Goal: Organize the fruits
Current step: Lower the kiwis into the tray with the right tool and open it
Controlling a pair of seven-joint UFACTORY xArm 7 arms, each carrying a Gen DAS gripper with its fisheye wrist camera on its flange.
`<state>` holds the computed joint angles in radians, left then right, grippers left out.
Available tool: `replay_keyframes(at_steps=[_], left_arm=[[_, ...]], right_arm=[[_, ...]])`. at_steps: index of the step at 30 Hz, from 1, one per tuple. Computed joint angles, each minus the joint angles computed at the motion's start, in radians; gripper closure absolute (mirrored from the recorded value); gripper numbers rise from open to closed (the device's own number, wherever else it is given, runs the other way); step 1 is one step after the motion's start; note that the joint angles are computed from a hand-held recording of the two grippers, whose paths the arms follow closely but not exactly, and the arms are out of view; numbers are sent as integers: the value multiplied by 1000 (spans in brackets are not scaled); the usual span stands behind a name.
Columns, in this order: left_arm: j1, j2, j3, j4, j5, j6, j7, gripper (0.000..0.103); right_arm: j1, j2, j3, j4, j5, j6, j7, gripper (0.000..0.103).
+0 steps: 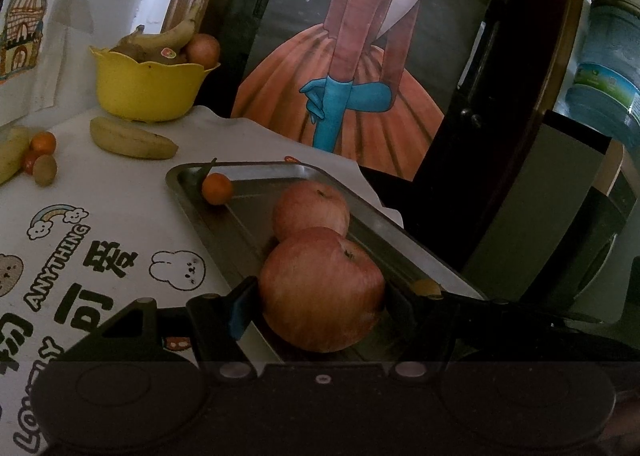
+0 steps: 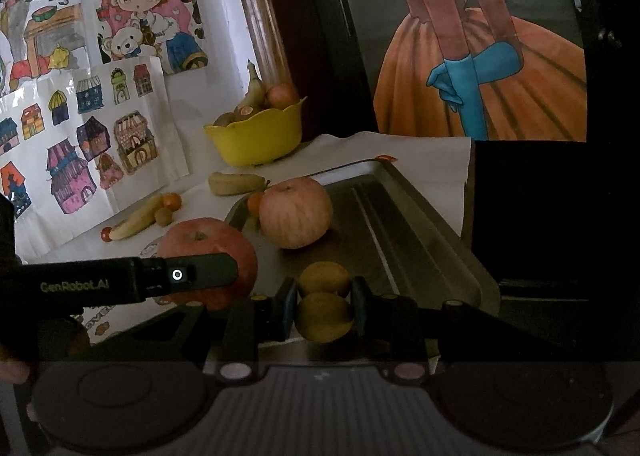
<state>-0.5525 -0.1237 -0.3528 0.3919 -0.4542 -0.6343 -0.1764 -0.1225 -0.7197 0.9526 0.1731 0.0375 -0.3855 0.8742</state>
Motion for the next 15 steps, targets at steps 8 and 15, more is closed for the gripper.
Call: replay_keyframes(at_steps=[8, 15], left_arm=[[-2, 4, 3, -5, 21, -16, -16, 34], [-14, 10, -2, -9, -16, -59, 9, 25]], right_arm=[[-4, -7, 6, 7, -5, 27, 10, 65], [-2, -36, 7, -4, -19, 25, 43, 49]])
